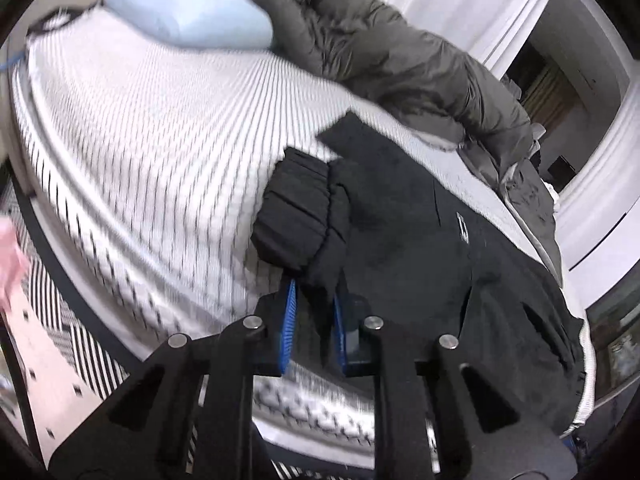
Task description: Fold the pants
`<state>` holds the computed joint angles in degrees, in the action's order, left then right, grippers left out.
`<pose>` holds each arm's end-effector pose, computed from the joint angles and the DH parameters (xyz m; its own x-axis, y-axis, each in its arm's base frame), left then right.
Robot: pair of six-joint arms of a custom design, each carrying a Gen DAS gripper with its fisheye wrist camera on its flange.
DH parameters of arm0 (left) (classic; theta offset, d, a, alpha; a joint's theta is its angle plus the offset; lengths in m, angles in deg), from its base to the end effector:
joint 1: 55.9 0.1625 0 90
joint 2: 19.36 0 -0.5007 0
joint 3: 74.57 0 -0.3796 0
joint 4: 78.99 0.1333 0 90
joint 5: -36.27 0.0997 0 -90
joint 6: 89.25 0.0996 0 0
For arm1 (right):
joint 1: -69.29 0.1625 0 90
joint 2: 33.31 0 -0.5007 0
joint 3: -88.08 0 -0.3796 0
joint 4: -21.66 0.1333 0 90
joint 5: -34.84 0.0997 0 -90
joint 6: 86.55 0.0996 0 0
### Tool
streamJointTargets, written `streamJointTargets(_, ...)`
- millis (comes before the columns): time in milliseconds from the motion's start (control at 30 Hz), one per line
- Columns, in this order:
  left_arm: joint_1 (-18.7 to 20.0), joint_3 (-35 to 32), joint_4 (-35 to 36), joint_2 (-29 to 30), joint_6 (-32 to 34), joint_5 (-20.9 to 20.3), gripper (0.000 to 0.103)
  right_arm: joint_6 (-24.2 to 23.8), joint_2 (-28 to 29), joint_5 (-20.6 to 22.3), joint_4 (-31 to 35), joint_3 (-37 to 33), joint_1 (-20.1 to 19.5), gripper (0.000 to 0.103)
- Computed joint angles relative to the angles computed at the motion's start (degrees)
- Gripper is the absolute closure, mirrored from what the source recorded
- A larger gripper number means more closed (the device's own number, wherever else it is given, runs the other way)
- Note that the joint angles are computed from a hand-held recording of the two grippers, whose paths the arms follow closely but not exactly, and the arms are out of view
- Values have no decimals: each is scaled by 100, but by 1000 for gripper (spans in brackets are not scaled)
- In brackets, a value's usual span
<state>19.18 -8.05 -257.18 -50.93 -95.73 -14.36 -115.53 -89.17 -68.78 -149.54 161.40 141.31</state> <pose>-0.0313 -0.8807 0.2410 -0.8896 -0.3554 -0.2868 0.0540 0.5416 -0.8389 -0.1345 -0.7701 0.5096 -0.8178 0.2343 0.5256 -0.2968 0.6108 -0.7340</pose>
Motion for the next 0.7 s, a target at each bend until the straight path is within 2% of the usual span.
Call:
streamJointTargets(67, 15, -410, 66, 178, 198, 200, 90, 168, 15, 29, 58, -78, -66, 0)
streamJointTargets(100, -55, -718, 368, 255, 85, 315, 90, 297, 6, 108, 117, -120, -117, 0)
streamJointTargets(300, -22, -1330, 839, 520, -70, 345, 90, 1307, 103, 1021, 789, -803, -545, 2)
streamJointTargets(367, -31, -1242, 787, 486, -125, 349, 90, 1531, 262, 1182, 1120, -1223, -636, 8)
streamJointTargets(433, -42, -1167, 747, 461, -108, 382, 90, 1664, 467, 1258, 1366, -1695, -694, 9)
streamJointTargets(500, -45, -1156, 709, 476, -88, 416, 90, 1473, 548, 1237, 1358, -1907, -662, 46)
streamJointTargets(533, -53, -1085, 661, 453, -87, 433, 90, 1513, 589, 1045, 1542, -2080, -618, 48)
streamJointTargets(567, -55, -1091, 649, 463, -83, 446, 90, 1561, 582, 1094, 1729, -2176, -613, 60)
streamJointTargets(600, -54, -1099, 643, 474, -87, 453, 90, 1486, 568, 1091, 1793, -2206, -593, 81)
streamJointTargets(633, -50, -1099, 641, 477, -100, 452, 90, 1303, 549, 847, 1686, -2183, -534, 92)
streamJointTargets(667, -49, -1116, 656, 487, -109, 451, 90, 1255, 522, 742, 1662, -2167, -506, 94)
streamJointTargets(700, -50, -1133, 664, 494, -105, 457, 90, 1245, 469, 875, 1747, -2146, -522, 95)
